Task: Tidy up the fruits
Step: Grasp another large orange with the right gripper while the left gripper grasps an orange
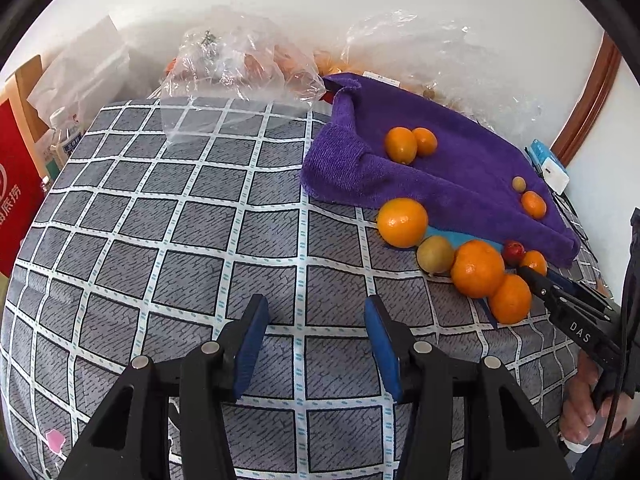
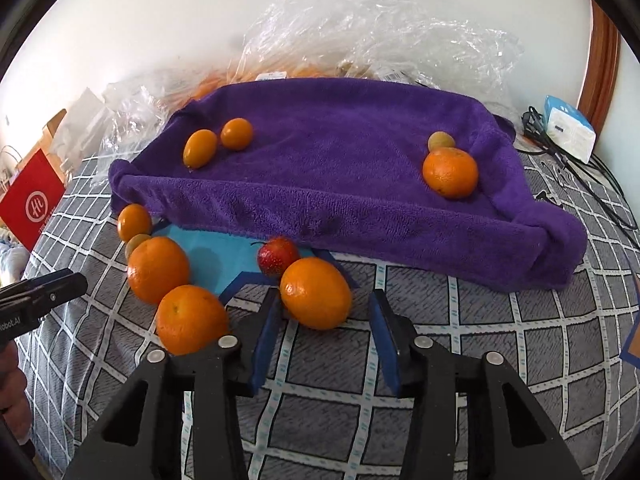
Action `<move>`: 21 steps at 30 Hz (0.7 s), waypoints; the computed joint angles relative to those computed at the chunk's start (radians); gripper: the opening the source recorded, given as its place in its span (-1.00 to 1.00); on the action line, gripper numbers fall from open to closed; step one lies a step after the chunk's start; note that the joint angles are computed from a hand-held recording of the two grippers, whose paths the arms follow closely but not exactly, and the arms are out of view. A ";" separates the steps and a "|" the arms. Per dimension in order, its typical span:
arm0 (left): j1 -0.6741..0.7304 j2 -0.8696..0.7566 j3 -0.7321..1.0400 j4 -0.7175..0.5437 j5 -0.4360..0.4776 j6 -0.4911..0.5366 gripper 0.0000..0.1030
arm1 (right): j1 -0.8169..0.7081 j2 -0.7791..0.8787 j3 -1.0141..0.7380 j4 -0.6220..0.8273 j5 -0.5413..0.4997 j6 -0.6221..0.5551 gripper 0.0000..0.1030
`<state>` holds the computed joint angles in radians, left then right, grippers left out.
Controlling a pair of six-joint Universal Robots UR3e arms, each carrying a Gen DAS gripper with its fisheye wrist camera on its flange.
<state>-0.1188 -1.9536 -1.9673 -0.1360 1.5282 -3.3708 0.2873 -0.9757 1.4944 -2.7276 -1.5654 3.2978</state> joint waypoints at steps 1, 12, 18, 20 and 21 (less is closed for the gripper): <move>-0.005 -0.007 0.001 0.012 0.009 0.001 -0.08 | 0.002 0.002 -0.002 -0.003 -0.003 0.000 -0.34; -0.019 -0.033 -0.040 0.140 0.039 0.024 -0.08 | 0.029 0.019 -0.014 -0.009 -0.065 -0.020 -0.34; -0.003 -0.023 -0.051 0.141 0.012 0.014 -0.08 | 0.031 0.014 -0.018 0.008 -0.071 -0.036 -0.35; -0.002 -0.020 -0.053 0.140 0.008 0.021 -0.08 | 0.021 0.003 -0.001 0.002 -0.057 -0.027 -0.35; -0.001 -0.019 -0.056 0.142 0.005 0.019 -0.08 | 0.017 -0.002 0.008 -0.003 -0.056 -0.018 -0.35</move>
